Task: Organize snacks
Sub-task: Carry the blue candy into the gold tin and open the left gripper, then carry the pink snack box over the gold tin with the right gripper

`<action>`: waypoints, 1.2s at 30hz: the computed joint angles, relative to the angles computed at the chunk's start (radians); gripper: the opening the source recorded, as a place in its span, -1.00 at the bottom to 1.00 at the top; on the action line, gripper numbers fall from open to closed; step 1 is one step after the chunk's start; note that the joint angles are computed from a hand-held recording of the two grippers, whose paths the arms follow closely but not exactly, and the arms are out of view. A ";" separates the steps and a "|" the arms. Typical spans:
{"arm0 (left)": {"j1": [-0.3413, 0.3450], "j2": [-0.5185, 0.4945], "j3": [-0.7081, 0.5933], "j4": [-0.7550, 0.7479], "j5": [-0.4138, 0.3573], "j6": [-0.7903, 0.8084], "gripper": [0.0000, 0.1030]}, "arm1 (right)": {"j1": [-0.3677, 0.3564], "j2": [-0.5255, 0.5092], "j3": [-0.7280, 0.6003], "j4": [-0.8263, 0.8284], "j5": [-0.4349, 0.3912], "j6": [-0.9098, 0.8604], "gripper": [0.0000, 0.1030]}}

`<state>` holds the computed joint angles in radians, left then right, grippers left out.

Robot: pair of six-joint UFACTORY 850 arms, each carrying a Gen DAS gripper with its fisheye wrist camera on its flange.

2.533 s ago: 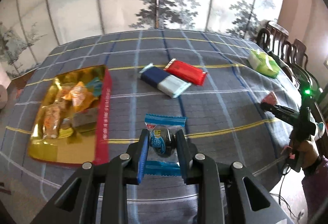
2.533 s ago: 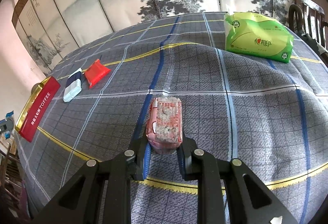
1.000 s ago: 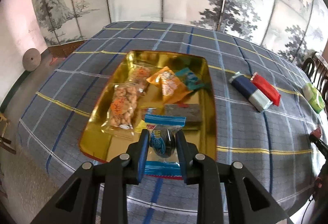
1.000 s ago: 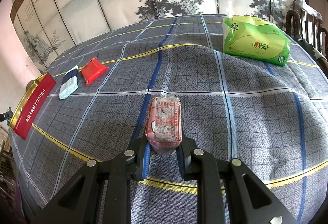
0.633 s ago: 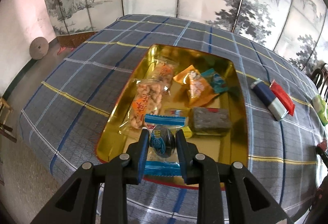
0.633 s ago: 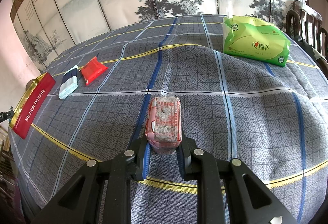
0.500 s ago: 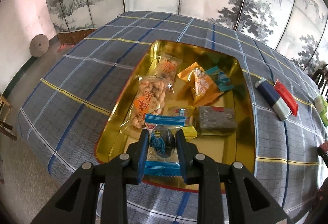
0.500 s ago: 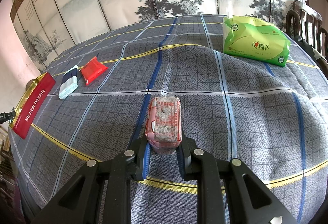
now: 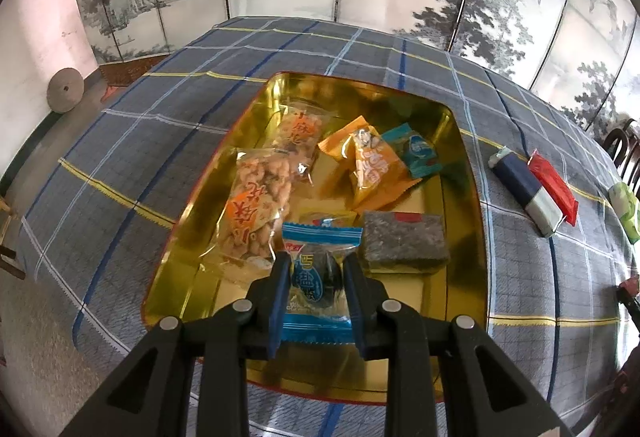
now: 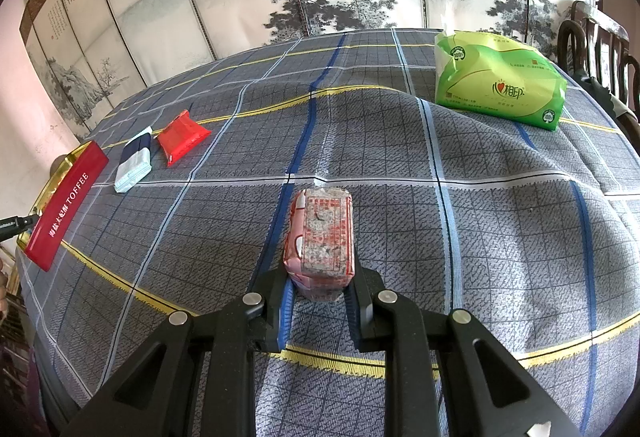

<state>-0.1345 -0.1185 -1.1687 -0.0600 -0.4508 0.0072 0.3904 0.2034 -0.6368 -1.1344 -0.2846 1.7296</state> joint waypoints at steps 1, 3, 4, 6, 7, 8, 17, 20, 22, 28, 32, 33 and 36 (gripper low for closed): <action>-0.001 -0.001 -0.001 0.003 0.000 -0.003 -0.47 | 0.001 -0.001 0.000 -0.003 -0.001 0.004 -0.60; -0.002 -0.004 -0.003 0.004 0.001 -0.005 -0.46 | 0.000 0.000 0.000 -0.002 -0.001 0.001 -0.60; -0.003 -0.005 -0.003 0.009 0.000 -0.009 -0.46 | 0.001 -0.001 0.000 -0.003 0.000 0.004 -0.60; -0.006 -0.003 0.000 0.026 0.004 -0.023 -0.44 | 0.002 -0.001 0.000 -0.003 -0.002 0.003 -0.60; -0.008 -0.001 0.003 0.043 0.011 -0.037 -0.42 | 0.002 -0.001 0.000 -0.003 -0.002 0.003 -0.60; -0.011 0.003 0.008 0.066 0.020 -0.060 -0.39 | 0.002 -0.001 0.000 -0.002 -0.002 0.002 -0.60; -0.044 0.055 0.051 0.287 0.068 -0.253 -0.04 | 0.013 -0.004 -0.006 0.007 -0.038 -0.020 -0.61; -0.058 0.078 0.072 0.381 0.076 -0.326 -0.04 | 0.020 -0.009 -0.012 0.021 -0.050 -0.054 -0.61; -0.063 0.086 0.078 0.403 0.076 -0.337 -0.04 | 0.023 -0.012 -0.017 0.034 -0.055 -0.073 -0.61; -0.066 0.109 0.094 0.383 0.077 -0.306 -0.04 | 0.028 -0.012 -0.025 0.041 -0.050 -0.070 -0.61; -0.068 0.124 0.104 0.390 0.081 -0.309 -0.04 | 0.048 -0.015 -0.046 0.063 -0.058 -0.097 -0.61; -0.067 0.126 0.106 0.386 0.081 -0.304 -0.04 | 0.055 -0.020 -0.055 0.065 -0.059 -0.103 -0.61; -0.067 0.136 0.113 0.396 0.086 -0.311 -0.04 | 0.084 -0.040 -0.095 0.078 -0.064 -0.141 -0.61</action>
